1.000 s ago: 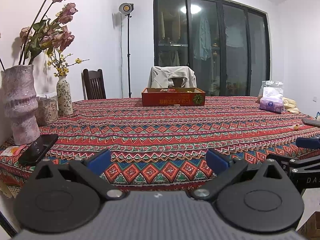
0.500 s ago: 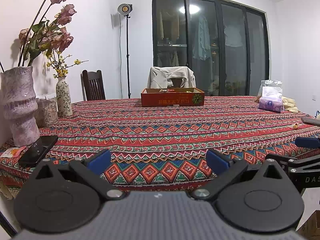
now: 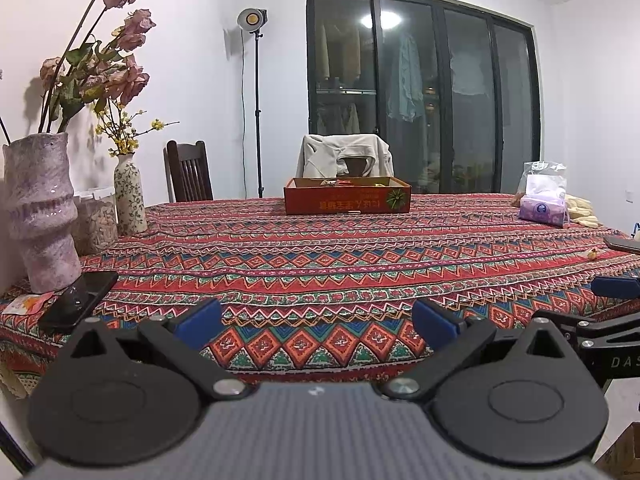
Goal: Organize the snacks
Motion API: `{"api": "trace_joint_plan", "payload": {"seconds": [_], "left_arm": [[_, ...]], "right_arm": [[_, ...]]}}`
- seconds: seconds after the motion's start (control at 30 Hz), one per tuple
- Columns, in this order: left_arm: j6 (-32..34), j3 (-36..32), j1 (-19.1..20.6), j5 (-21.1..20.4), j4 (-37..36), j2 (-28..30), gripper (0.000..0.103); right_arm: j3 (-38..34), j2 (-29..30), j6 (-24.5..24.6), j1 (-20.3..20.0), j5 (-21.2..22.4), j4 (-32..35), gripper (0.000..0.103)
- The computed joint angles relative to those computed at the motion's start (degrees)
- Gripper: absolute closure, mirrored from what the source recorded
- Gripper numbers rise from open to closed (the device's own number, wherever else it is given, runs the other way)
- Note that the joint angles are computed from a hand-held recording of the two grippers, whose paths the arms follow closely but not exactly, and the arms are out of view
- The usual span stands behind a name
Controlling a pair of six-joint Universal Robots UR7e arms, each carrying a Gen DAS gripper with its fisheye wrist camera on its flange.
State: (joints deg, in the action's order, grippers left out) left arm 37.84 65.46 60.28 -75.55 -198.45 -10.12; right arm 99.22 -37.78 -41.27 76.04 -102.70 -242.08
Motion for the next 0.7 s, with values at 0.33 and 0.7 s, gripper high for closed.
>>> {"api": "trace_joint_plan", "payload": {"seconds": [0.33, 0.7], "left_arm": [[0.10, 0.48, 0.16, -0.77, -0.71, -0.27, 0.000], [0.52, 0.59, 0.21, -1.34, -0.91, -0.39, 0.000]], "right_arm": [[0.07, -0.13, -0.20, 0.00, 0.15, 0.38, 0.000], [0.56, -0.38, -0.50, -0.12, 1.34, 0.91, 0.000]]}}
